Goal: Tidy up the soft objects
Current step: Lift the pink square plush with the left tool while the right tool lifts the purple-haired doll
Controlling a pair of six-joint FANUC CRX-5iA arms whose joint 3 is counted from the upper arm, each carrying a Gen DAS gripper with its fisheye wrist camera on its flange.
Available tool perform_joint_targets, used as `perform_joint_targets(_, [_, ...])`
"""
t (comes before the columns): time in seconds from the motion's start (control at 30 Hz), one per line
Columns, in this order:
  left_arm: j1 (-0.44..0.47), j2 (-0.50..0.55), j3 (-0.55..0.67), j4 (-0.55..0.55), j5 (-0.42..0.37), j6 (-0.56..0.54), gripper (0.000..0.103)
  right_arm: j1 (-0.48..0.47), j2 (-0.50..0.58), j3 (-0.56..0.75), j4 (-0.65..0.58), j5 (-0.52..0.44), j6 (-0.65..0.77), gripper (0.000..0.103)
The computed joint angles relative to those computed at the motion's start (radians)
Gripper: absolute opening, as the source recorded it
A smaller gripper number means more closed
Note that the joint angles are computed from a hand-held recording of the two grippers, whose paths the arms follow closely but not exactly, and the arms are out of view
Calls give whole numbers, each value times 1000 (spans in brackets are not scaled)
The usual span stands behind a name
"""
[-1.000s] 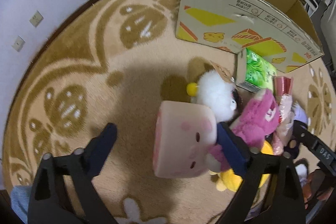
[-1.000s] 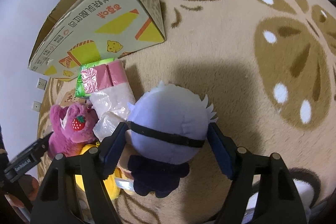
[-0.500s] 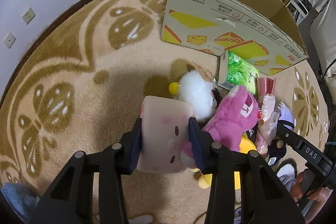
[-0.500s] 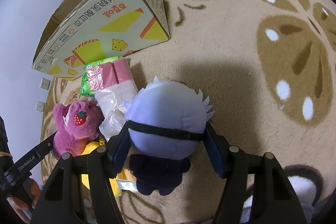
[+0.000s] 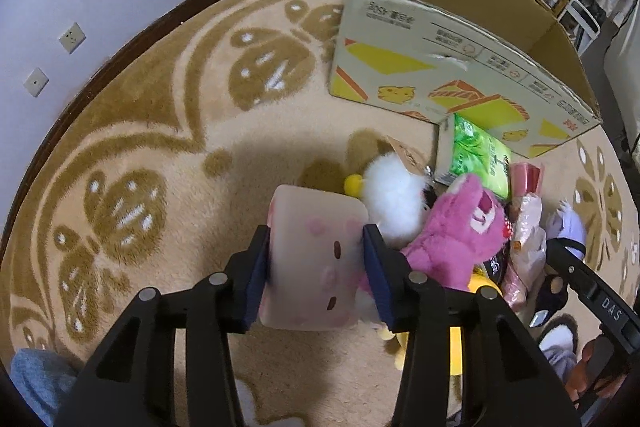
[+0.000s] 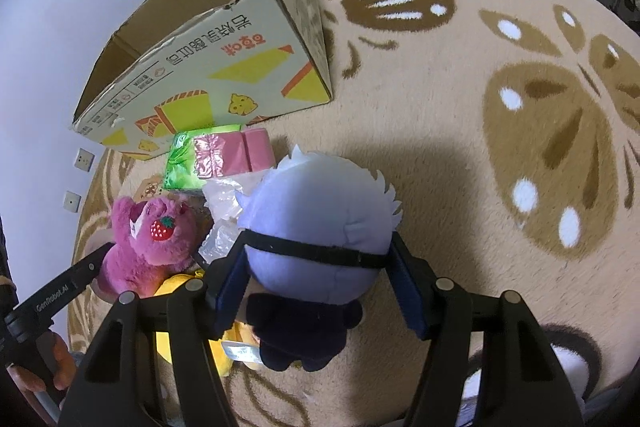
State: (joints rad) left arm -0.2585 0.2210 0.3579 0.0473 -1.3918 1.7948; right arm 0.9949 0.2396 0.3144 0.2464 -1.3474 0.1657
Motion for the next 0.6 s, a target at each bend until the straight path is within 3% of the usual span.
perform_joint_targets(0.13, [-3,0,7,-29,6,21,46,0,-2,-1,2,2,2,69])
perform_joint_targets(0.3, [-1,-15,-14,-30,41,18,37,14,-3,-6,48,7,-2,68])
perform_joint_targets(0.6, [-60,-68,9,-169,103,35,28,33,-17,-18,113,30,-12,67])
